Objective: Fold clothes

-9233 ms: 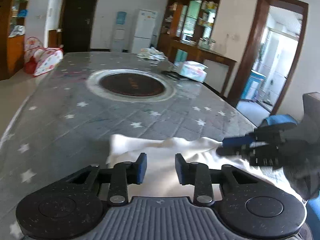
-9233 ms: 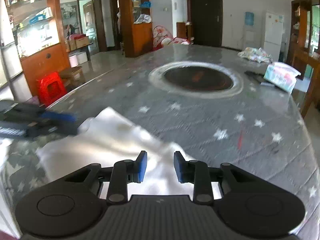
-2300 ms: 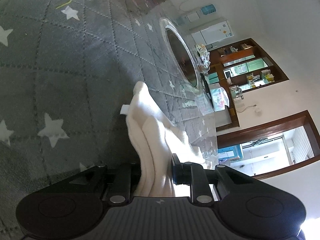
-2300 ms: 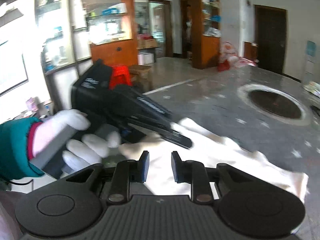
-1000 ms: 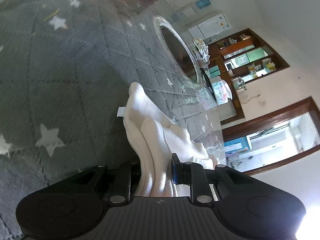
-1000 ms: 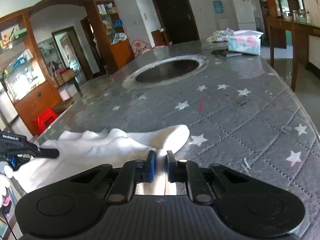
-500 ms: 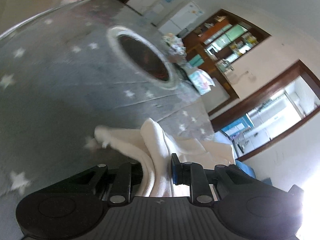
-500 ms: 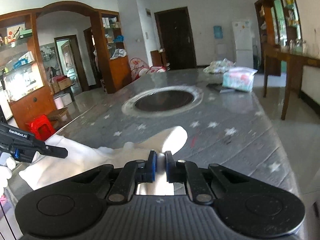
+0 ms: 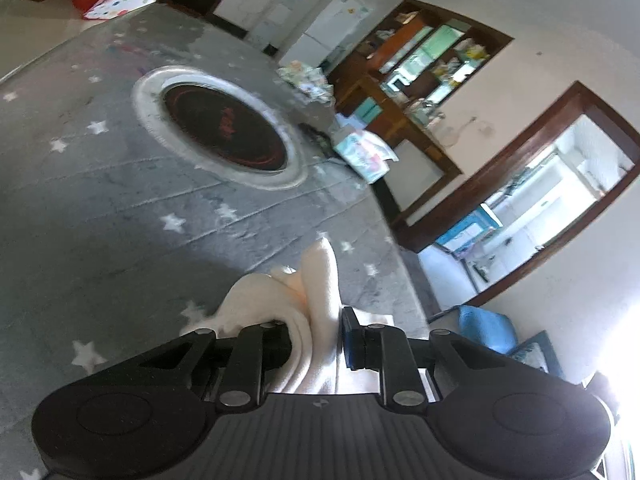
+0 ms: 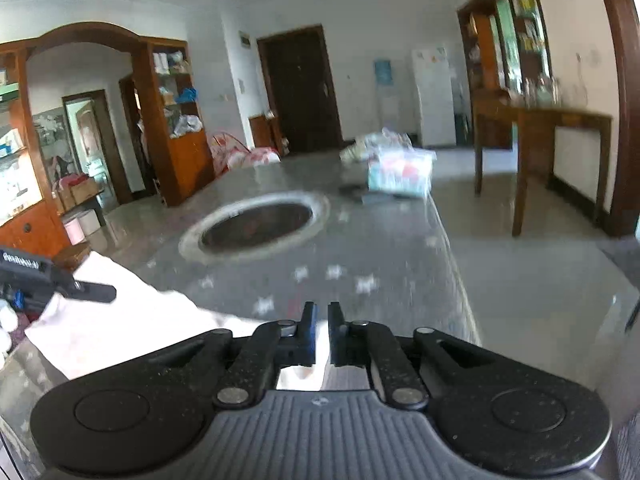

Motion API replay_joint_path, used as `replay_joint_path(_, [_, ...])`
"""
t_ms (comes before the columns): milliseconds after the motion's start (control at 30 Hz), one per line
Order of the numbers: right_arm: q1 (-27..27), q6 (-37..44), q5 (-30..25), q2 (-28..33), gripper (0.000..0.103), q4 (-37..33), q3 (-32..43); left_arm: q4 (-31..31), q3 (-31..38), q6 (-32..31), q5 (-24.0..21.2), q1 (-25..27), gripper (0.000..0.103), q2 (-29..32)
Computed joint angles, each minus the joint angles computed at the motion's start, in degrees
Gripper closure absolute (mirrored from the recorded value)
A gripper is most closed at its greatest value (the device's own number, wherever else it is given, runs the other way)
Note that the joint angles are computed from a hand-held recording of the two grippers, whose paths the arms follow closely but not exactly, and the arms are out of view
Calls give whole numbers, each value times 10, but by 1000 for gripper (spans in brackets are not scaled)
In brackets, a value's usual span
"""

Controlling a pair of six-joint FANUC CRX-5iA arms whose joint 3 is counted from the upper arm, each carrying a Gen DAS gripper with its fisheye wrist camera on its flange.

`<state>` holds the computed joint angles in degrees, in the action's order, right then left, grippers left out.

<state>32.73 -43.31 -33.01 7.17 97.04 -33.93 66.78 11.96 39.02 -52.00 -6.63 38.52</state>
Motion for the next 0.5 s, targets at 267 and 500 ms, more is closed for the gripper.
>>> replay_joint_path(267, [-62,-147,107,47,60,109,7,-41,14,46,10,15,82,17])
replay_joint_path(500, [-98,-251,138,75,70,232,28,-64,30,67,9,18,81,30])
